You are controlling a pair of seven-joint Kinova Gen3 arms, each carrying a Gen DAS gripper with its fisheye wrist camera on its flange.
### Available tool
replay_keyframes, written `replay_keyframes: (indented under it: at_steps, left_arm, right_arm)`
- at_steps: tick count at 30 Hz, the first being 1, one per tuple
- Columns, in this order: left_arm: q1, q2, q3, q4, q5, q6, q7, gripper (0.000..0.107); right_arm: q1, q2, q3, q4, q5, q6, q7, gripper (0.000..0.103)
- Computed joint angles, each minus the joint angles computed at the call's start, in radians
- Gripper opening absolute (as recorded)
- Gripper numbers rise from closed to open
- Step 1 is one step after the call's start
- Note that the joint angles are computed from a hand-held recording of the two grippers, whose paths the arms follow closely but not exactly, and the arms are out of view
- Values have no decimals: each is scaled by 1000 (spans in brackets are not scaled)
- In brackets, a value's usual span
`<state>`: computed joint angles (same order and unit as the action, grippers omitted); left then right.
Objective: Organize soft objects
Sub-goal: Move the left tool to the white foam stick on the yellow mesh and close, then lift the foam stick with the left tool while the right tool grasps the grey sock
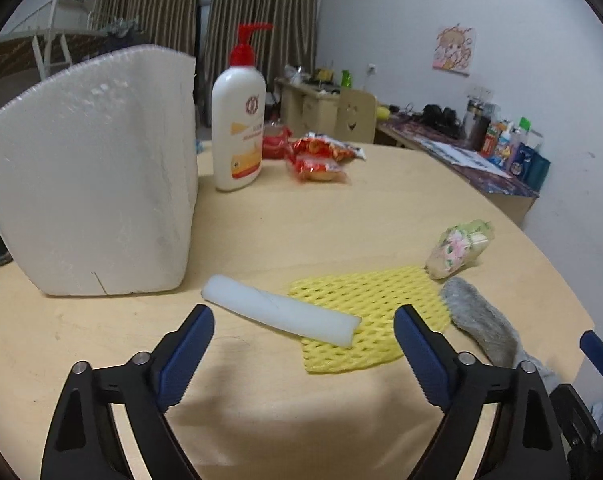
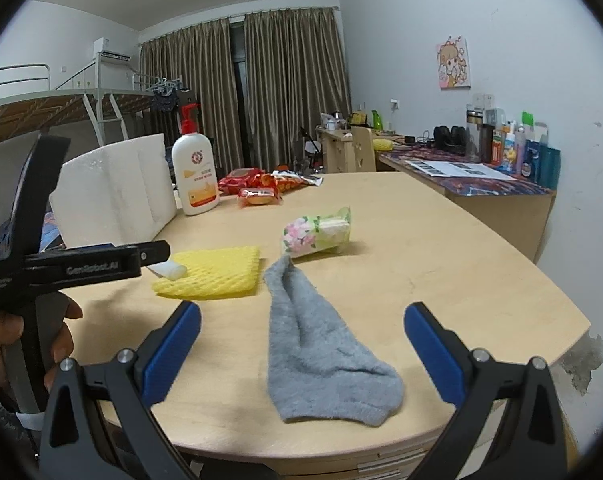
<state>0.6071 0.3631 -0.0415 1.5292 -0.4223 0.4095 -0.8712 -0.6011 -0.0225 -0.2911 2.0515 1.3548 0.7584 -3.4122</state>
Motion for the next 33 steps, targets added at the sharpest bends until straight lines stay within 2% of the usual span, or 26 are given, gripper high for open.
replay_keyframes:
  at_steps: [2,8,14,17,21,23,26,28,31,33]
  left_arm:
    - [6,16,-4,-25,2,32,14,89]
    - [-1,50,12,-84,13,105,15,76]
    - [-36,87,47,-149,64,175,-16,75]
    - [-57,103,70,-177,101,200,-51,65]
    - [-41,116,61,-203,105,228,-65,60]
    - [-38,113,57,-196,107,219,-63,56]
    - [-70,105,87,-174,144,181,-111,39]
    - [-74,104,91,-172,159,172,-131,35]
    - [-136,90,134,-136,244,114,-186,31]
    - [-146,77,132,-110,273,80,-202,25]
  right_arm:
    - [12,-2,12,4,0,-30,7,103]
    - [53,-9,36,18,14,-112,24,103]
    - [91,-9,53,28,29,-190,35,103]
    - [107,-8,60,30,26,-219,48,103]
    - [124,-9,65,29,10,-243,89,103]
    - [134,-15,70,31,12,-263,99,103]
    - [148,-16,73,32,14,-289,115,103]
    - [155,-12,75,29,-3,-299,140,103]
    - [164,-9,79,24,-38,-315,185,103]
    - [168,-11,80,24,-59,-326,209,103]
